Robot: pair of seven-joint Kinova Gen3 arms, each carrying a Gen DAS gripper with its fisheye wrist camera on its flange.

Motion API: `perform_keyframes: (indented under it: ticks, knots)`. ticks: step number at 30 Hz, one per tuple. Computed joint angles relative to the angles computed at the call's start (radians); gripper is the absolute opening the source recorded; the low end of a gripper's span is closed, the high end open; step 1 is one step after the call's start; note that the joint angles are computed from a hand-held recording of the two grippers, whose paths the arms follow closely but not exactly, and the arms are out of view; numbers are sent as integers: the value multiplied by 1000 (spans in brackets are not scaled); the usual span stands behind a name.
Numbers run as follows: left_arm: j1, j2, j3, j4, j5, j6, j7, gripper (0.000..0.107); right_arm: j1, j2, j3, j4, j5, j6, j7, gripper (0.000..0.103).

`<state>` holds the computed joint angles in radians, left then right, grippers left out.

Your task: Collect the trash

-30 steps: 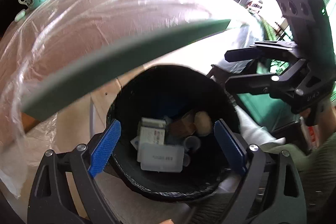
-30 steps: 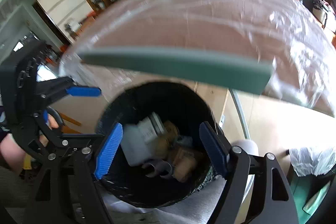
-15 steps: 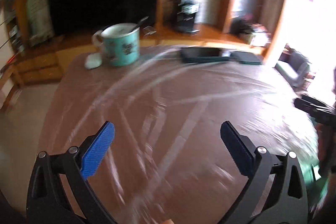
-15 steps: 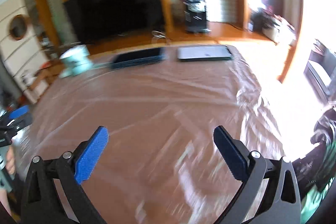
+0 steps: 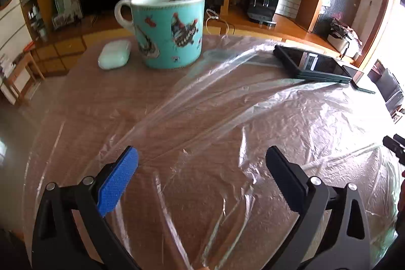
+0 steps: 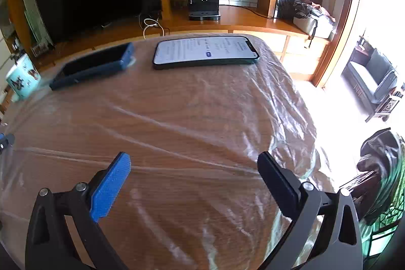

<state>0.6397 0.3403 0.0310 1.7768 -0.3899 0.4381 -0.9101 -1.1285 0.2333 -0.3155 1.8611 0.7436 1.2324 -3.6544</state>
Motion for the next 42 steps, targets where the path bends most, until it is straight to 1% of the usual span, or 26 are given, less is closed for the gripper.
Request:
perform_keyframes:
  ticks: [1,2,3,4,6,7,16,42]
  knots:
    - [-7,0,6,-6,9,6,-9,101,-4,-8,10,11,-3,-8,-10,99]
    - [5,1,-6,-6,2,8,-1,101,1,-13,2,18,-3,-6,-28,99]
    - [10,5,-9,-9,-13,14,13,101,-6,-18,11,26,-5,-9,-38,99]
    - [16,14,-13,-21,-22,26,18,101,-3,-22,13,31,-7,-13,-31,99]
    - [50,25,-31,-39,-59,67,43,102,25,6,-12,-2,-23,17,21,99]
    - [49,29,-26,-46,-64,74,50,102,16,8,-3,-11,-30,21,34,99]
    - [32,24,-7,-38,-76,72,60,102,7,4,4,-4,-33,21,26,99]
    - [28,23,-3,-38,-78,73,61,102,8,5,5,-6,-33,21,28,99]
